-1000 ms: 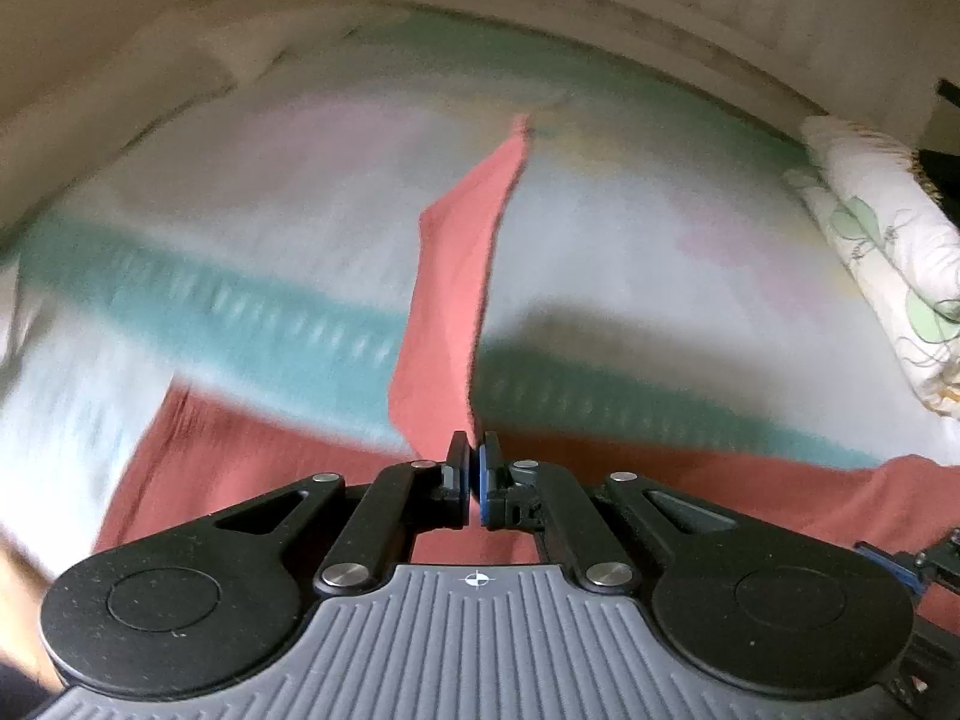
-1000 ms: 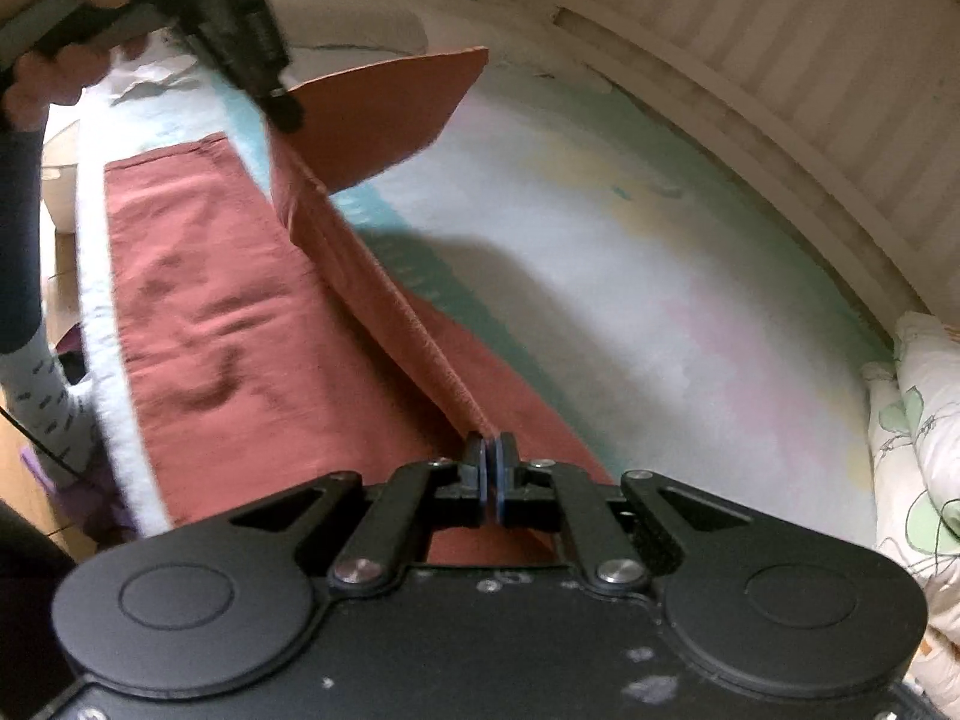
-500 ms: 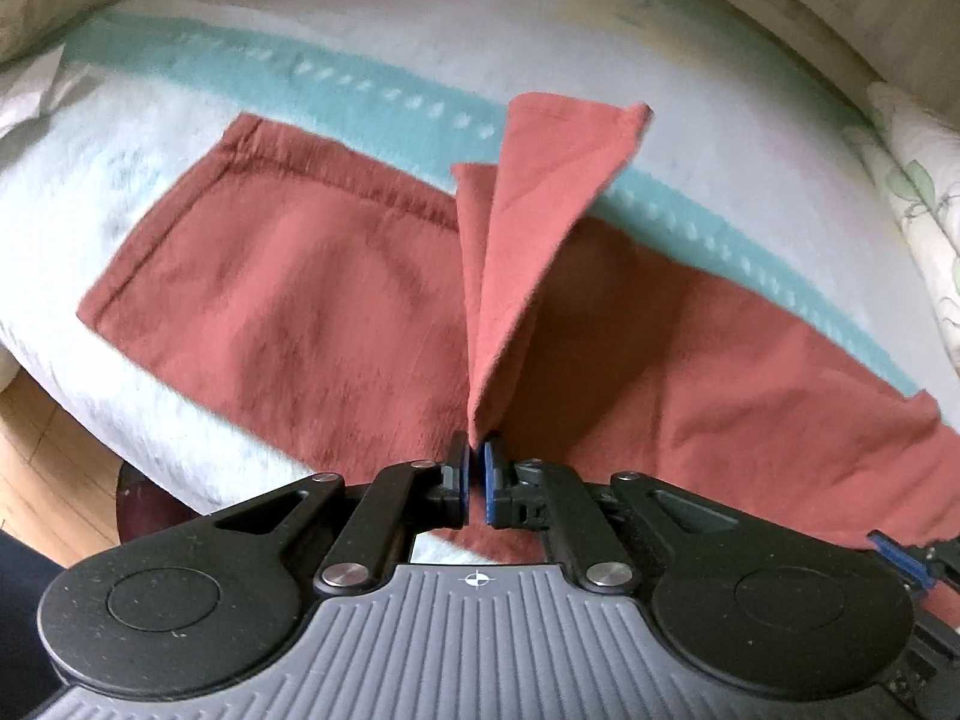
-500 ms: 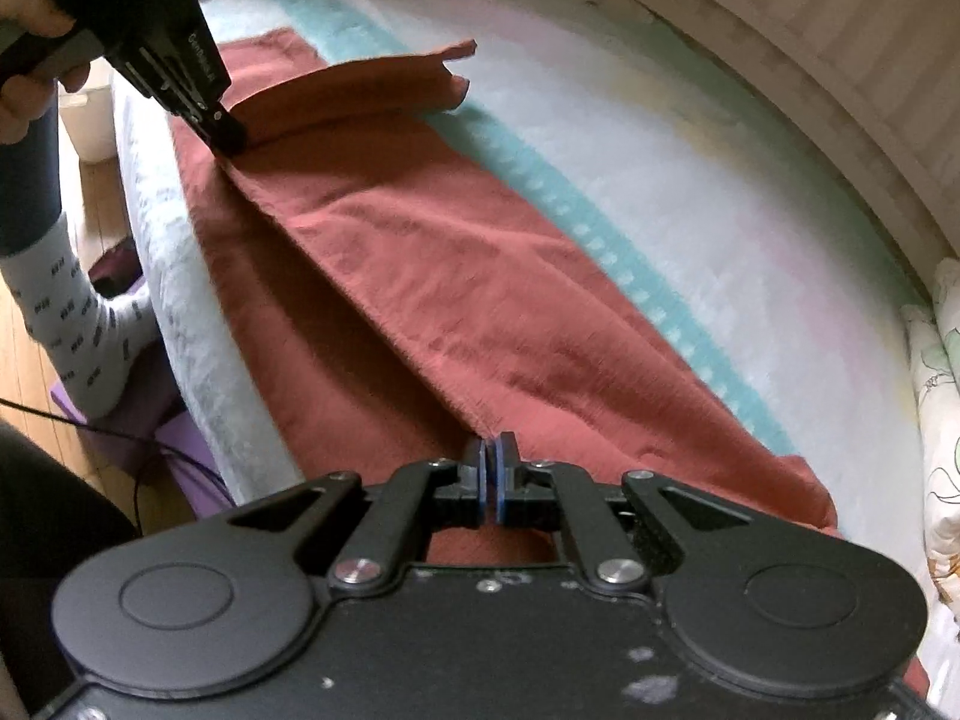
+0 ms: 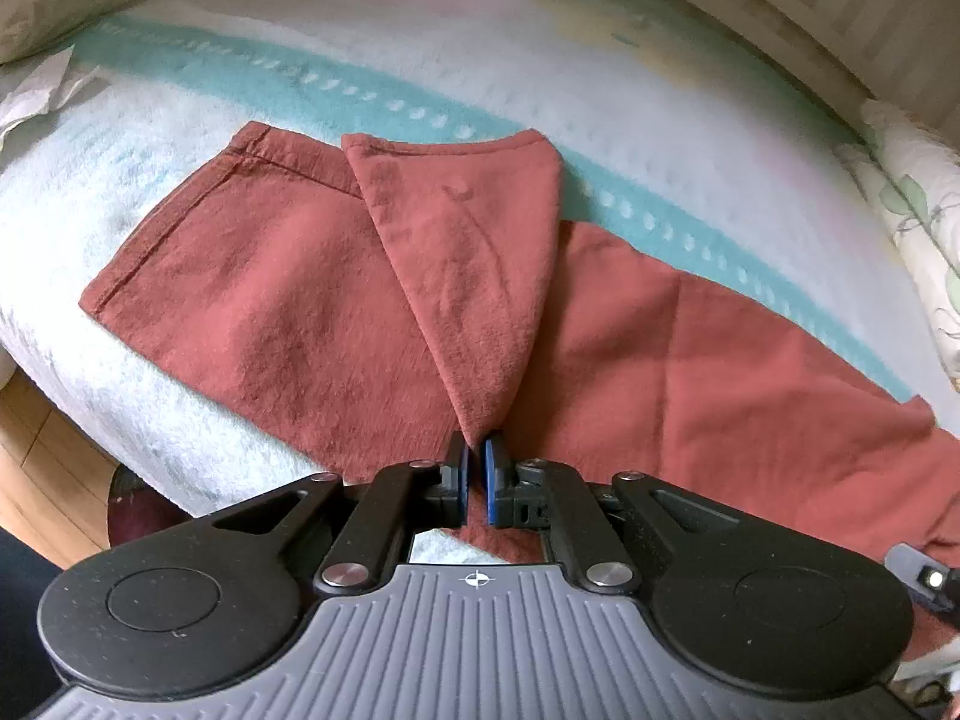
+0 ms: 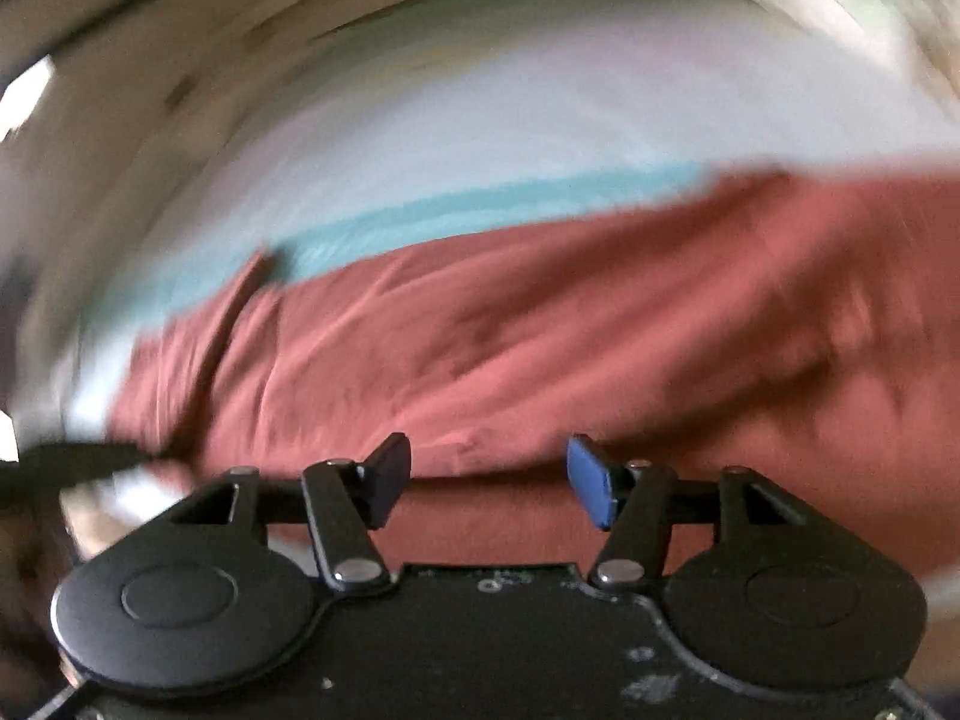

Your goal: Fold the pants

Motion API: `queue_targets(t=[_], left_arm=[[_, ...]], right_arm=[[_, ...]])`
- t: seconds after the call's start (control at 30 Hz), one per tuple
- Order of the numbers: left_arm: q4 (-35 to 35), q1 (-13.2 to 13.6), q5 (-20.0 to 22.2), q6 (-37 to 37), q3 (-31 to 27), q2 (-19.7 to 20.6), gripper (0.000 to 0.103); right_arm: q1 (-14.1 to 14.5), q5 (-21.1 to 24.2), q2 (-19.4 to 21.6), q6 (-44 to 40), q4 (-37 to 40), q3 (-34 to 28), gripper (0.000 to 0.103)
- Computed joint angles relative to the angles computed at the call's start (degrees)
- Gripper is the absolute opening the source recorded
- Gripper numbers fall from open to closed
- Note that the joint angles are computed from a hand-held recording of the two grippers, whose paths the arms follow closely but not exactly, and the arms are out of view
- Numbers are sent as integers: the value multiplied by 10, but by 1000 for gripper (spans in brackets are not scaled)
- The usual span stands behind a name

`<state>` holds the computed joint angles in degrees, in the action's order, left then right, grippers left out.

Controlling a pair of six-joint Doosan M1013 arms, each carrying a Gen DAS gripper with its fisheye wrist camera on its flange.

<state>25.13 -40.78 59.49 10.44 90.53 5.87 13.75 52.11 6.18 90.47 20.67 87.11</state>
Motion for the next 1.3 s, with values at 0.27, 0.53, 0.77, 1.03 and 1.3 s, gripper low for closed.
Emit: queue_targets(t=[0.27,0.53,0.77,1.03,1.3], left_arm=[[0,-1,-3,4,1,-5,9],[70,-17,32,-1,-6,-20,24],[-5,52,-22,-29,-3,-21,27],[-80,99,-37,22,-23,20,27],[-15,82,-28,-49,-22,15,2]], right_arm=[[3,-17,-8,-20,40,7,62],[37,-34,7,-107,59,-12,63],[50,-21,25,-139,84,-25,63],[51,-38,32,-162,91,-28,63],[50,-37,27,-165,93,-22,63]])
